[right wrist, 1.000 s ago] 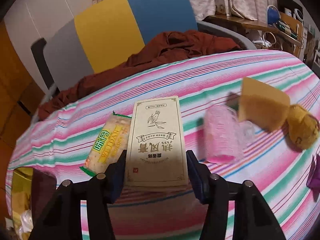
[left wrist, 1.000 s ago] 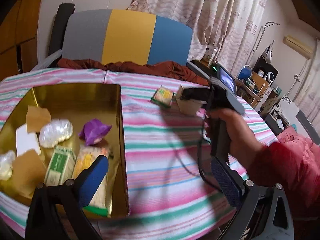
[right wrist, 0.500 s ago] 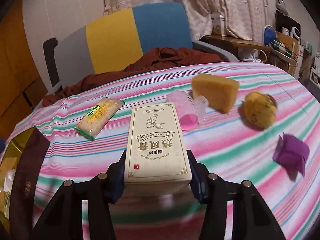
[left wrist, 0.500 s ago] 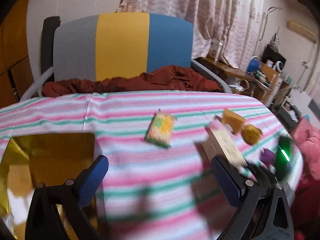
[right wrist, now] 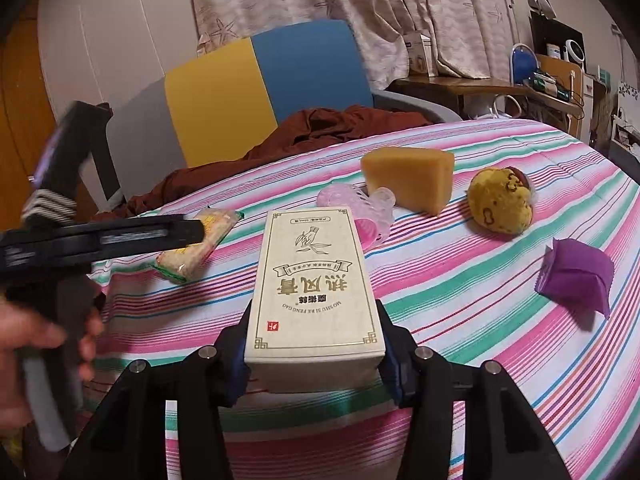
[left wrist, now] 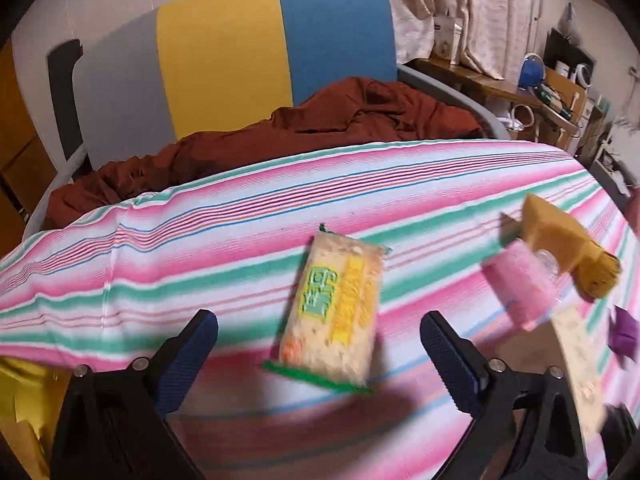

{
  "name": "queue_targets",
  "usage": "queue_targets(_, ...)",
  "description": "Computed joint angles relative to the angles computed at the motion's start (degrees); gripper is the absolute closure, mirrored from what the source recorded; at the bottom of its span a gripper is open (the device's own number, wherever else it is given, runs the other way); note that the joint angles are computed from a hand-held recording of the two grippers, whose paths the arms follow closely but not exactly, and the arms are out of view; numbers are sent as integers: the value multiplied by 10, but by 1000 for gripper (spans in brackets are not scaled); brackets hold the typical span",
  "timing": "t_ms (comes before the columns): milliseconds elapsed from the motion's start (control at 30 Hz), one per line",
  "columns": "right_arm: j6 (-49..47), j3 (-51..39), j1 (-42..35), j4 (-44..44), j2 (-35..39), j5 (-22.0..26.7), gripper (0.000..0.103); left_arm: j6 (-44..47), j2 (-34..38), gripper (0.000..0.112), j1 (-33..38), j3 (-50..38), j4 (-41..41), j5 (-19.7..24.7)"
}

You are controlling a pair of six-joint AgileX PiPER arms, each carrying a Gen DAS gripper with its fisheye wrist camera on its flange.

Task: Organize objects
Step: 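Grasp the WEIDAN packet with the left tool while the right tool holds the cream box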

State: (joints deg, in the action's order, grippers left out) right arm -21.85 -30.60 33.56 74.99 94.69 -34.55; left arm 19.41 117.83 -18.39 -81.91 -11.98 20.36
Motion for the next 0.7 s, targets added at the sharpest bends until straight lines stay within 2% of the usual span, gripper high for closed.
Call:
queue_targets(67,12,3,1,-9,0,-3,51,-4,18,21,-6,-15,17,-6)
queue_targets(133,22,7,1,-17,0,-4,51,15,31,47,-11,-17,18,-18)
queue_targets(200,28,8,2,-21,1,-6,51,35,45,57,-12,-23,13,-15)
queue_targets(233,30,8,1,-24,2,-6,51,62,43,59,-10,-10,-15,-30)
queue_targets(367,33,9,3,-24,3,-10,51,118,38,63,-1,-1,-78,-29)
queue_targets(633,-2,-1,14,16,9,-23,51,-45,-20,63,-5,109,52,-112)
queue_targets(700,-15,-5,20,31,11,-28,51,-43,-40,64,-1,141,42,-129)
